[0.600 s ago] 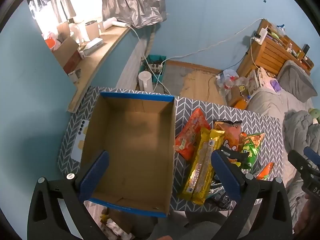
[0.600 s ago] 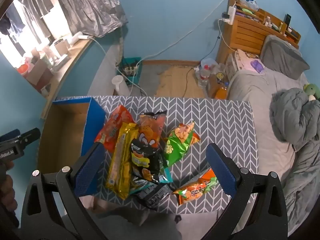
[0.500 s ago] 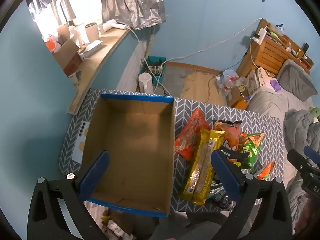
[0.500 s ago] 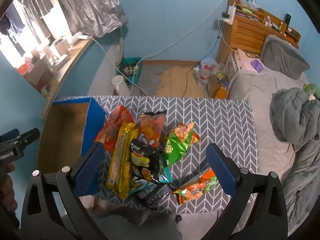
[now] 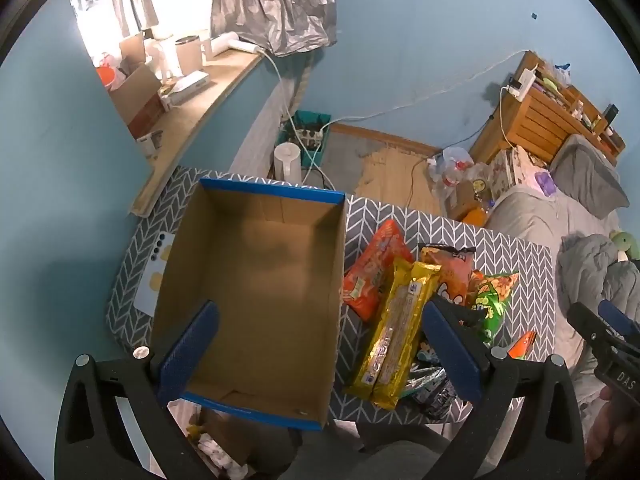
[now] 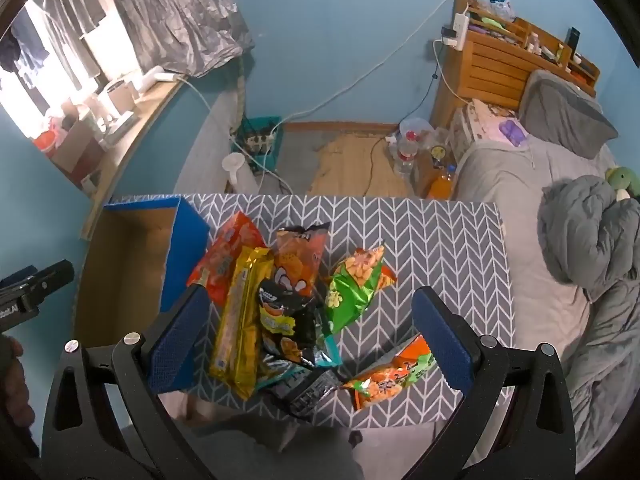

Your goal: Organize snacks

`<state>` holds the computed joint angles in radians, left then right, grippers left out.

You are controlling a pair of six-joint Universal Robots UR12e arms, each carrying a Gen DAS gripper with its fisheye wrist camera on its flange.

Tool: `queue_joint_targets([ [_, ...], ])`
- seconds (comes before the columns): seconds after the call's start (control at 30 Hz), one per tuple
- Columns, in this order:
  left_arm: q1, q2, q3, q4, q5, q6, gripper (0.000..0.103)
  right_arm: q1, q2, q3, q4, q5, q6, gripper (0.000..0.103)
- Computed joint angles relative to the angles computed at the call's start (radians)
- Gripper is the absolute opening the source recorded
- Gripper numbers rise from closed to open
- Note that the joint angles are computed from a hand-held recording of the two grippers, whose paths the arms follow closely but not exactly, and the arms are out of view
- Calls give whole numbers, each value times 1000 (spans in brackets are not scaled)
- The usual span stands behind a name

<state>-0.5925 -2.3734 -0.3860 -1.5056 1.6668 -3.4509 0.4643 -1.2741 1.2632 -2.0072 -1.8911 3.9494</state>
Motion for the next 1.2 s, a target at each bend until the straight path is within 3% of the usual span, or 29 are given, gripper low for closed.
queue_joint_targets([
  [0.4,5,31,-59,51,-22,-28,102,3,-2,-7,8,-3,7,101],
  [0.7,1,28,-53,63,-5,-21,102,3,1,-11,7,-1,4,101],
  [1.2,1,24,-45,59,-42,1,102,2,-2,-6,2,-2,4,101],
])
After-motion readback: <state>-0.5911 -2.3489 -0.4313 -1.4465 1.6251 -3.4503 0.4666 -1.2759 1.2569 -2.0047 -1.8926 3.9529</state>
